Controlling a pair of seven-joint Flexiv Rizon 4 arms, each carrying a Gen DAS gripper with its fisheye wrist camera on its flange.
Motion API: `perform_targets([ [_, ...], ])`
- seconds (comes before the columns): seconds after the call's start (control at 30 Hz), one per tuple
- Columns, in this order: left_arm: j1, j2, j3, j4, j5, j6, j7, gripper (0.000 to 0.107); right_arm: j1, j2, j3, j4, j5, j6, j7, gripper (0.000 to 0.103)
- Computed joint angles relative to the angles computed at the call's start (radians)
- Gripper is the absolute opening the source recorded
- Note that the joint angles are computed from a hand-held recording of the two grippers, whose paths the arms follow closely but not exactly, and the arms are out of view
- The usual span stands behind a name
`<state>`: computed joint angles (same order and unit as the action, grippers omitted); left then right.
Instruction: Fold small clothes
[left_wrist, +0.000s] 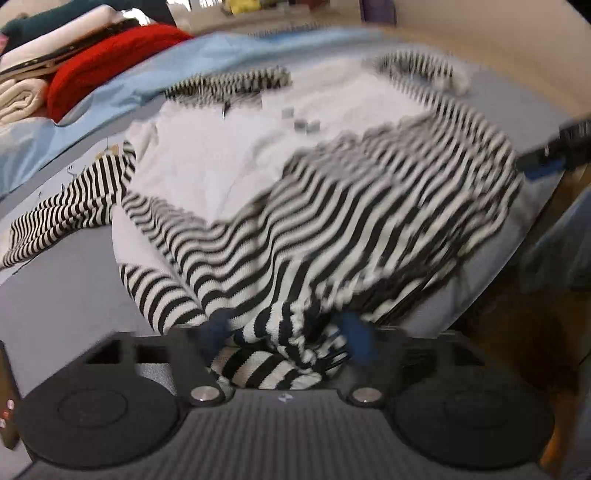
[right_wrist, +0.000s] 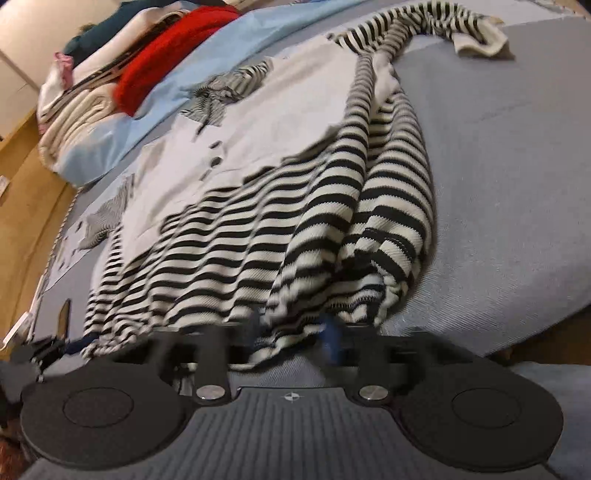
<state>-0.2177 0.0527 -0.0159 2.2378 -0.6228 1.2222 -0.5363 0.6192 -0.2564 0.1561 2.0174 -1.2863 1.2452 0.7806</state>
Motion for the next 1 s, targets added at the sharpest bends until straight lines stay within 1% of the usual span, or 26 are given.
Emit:
perform_targets([
  [0.03, -0.019, 0.016, 0.002, 0.013, -0.092, 0.007, 0.063, 0.09, 0.017, 0.008, 0.002, -0.009, -0.011, -0.05, -0.006, 0.055],
  [0.07, -0.038, 0.035, 0.006, 0.026, -0.171, 0.012, 0.117, 0.09, 0.029, 0.033, 0.017, 0.0, 0.002, -0.115, -0.042, 0.055],
  [0.1, -0.053, 0.043, 0.011, 0.031, -0.236, 0.016, 0.158, 0.09, 0.05, 0.057, 0.039, 0.002, 0.042, -0.227, -0.096, 0.054],
  [0.13, -0.067, 0.046, 0.008, 0.034, -0.284, 0.033, 0.174, 0.09, 0.071, 0.069, 0.056, -0.005, 0.067, -0.343, -0.138, 0.05],
  [0.17, -0.072, 0.043, 0.004, 0.034, -0.301, 0.053, 0.166, 0.09, 0.083, 0.068, 0.067, -0.02, 0.087, -0.432, -0.214, 0.047],
  [0.2, -0.065, 0.036, -0.002, 0.031, -0.266, 0.07, 0.12, 0.09, 0.086, 0.064, 0.078, -0.03, 0.11, -0.474, -0.298, 0.04],
  [0.23, -0.05, 0.025, -0.005, 0.024, -0.203, 0.079, 0.054, 0.09, 0.092, 0.047, 0.085, -0.053, 0.142, -0.514, -0.393, 0.039],
  [0.3, -0.011, -0.005, -0.007, -0.001, -0.053, 0.07, -0.087, 0.09, 0.094, 0.003, 0.082, -0.091, 0.168, -0.514, -0.517, 0.038],
  [0.37, 0.042, -0.036, -0.006, -0.056, 0.189, -0.004, -0.298, 0.09, 0.127, -0.049, 0.07, -0.145, 0.186, -0.585, -0.606, 0.038],
  [0.4, 0.057, -0.054, -0.005, -0.085, 0.264, -0.047, -0.369, 0.09, 0.146, -0.078, 0.058, -0.175, 0.175, -0.621, -0.659, 0.039],
  [0.43, 0.066, -0.065, -0.004, -0.106, 0.302, -0.078, -0.411, 0.09, 0.163, -0.109, 0.049, -0.205, 0.178, -0.659, -0.721, 0.039],
  [0.47, 0.071, -0.074, -0.004, -0.121, 0.312, -0.101, -0.438, 0.09, 0.172, -0.131, 0.046, -0.231, 0.21, -0.684, -0.78, 0.038],
  [0.5, 0.074, -0.077, -0.005, -0.127, 0.294, -0.115, -0.444, 0.09, 0.173, -0.153, 0.046, -0.258, 0.257, -0.69, -0.832, 0.038],
  [0.53, 0.076, -0.075, -0.005, -0.127, 0.276, -0.122, -0.446, 0.09, 0.177, -0.158, 0.038, -0.26, 0.268, -0.68, -0.832, 0.022],
  [0.57, 0.079, -0.077, -0.004, -0.132, 0.283, -0.134, -0.461, 0.09, 0.181, -0.154, 0.026, -0.25, 0.257, -0.67, -0.818, 0.011],
  [0.6, 0.082, -0.08, -0.002, -0.14, 0.302, -0.151, -0.48, 0.09, 0.19, -0.144, 0.02, -0.24, 0.254, -0.687, -0.803, 0.011],
  [0.67, 0.089, -0.082, 0.001, -0.153, 0.333, -0.196, -0.503, 0.09, 0.193, -0.097, 0.015, -0.196, 0.232, -0.695, -0.72, 0.011],
  [0.73, 0.089, -0.076, 0.0, -0.142, 0.308, -0.192, -0.473, 0.09, 0.181, -0.05, 0.033, -0.157, 0.251, -0.701, -0.652, 0.011],
  [0.8, 0.087, -0.07, -0.002, -0.136, 0.295, -0.191, -0.45, 0.09, 0.161, -0.019, 0.058, -0.116, 0.287, -0.676, -0.6, 0.011],
  [0.83, 0.086, -0.07, -0.003, -0.137, 0.308, -0.189, -0.45, 0.09, 0.147, -0.017, 0.069, -0.104, 0.323, -0.653, -0.597, 0.011],
  [0.9, 0.085, -0.069, -0.003, -0.138, 0.322, -0.182, -0.453, 0.09, 0.124, -0.034, 0.087, -0.114, 0.414, -0.618, -0.663, 0.012],
  [0.93, 0.085, -0.066, -0.002, -0.137, 0.31, -0.181, -0.448, 0.09, 0.128, -0.04, 0.088, -0.123, 0.426, -0.63, -0.694, 0.016],
  [0.97, 0.086, -0.058, 0.0, -0.134, 0.285, -0.181, -0.431, 0.09, 0.137, -0.038, 0.085, -0.127, 0.42, -0.648, -0.703, 0.022],
  [1.0, 0.085, -0.043, 0.003, -0.125, 0.236, -0.185, -0.406, 0.09, 0.143, -0.034, 0.084, -0.135, 0.427, -0.669, -0.705, 0.037],
])
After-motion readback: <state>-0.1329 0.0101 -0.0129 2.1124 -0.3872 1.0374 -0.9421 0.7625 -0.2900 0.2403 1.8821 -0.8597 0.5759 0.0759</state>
